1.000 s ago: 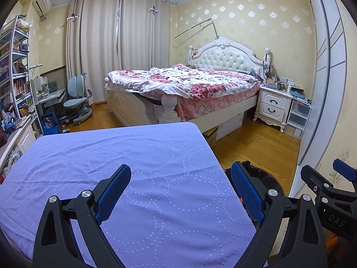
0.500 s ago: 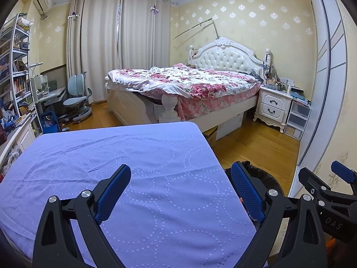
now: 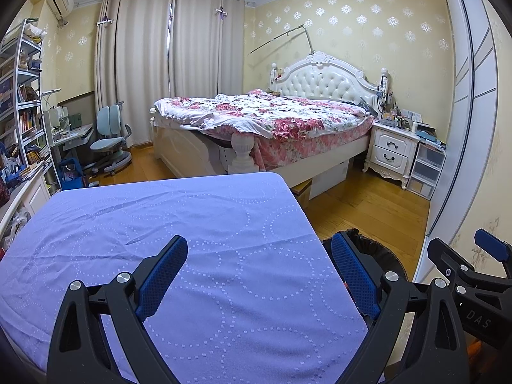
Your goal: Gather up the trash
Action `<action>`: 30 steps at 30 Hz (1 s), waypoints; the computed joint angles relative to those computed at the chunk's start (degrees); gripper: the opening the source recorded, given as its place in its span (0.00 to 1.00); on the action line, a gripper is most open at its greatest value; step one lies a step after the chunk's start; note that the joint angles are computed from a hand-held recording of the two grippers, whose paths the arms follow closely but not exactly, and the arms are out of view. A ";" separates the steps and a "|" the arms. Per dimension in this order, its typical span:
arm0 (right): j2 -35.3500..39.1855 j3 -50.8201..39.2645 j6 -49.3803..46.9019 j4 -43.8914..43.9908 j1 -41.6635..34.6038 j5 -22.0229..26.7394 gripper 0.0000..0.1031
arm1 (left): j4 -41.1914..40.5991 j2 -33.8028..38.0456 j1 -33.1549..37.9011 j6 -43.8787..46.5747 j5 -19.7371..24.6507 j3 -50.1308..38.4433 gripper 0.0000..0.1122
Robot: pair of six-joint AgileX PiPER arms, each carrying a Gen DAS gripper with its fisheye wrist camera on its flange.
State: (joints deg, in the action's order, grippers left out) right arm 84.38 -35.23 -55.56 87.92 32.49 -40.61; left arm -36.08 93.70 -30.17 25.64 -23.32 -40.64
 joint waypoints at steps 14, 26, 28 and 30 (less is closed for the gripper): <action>0.17 0.30 0.61 -0.86 -0.68 0.61 0.95 | -0.61 -0.08 0.02 0.68 0.32 -0.22 0.81; 0.17 0.15 0.42 -0.61 -0.57 0.53 0.95 | -1.11 0.09 -0.21 1.13 0.38 -0.35 0.81; 0.13 0.18 0.39 -0.68 -0.64 0.56 0.95 | -1.61 0.06 -0.34 1.58 0.25 -0.36 0.81; 0.18 0.17 0.54 -0.72 -0.54 0.53 0.95 | -1.50 0.08 -0.19 1.48 0.53 -0.58 0.81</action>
State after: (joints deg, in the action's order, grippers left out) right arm 84.57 -35.06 -55.02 87.20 31.95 -40.08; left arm -37.58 93.77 -30.36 27.13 -22.80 -41.22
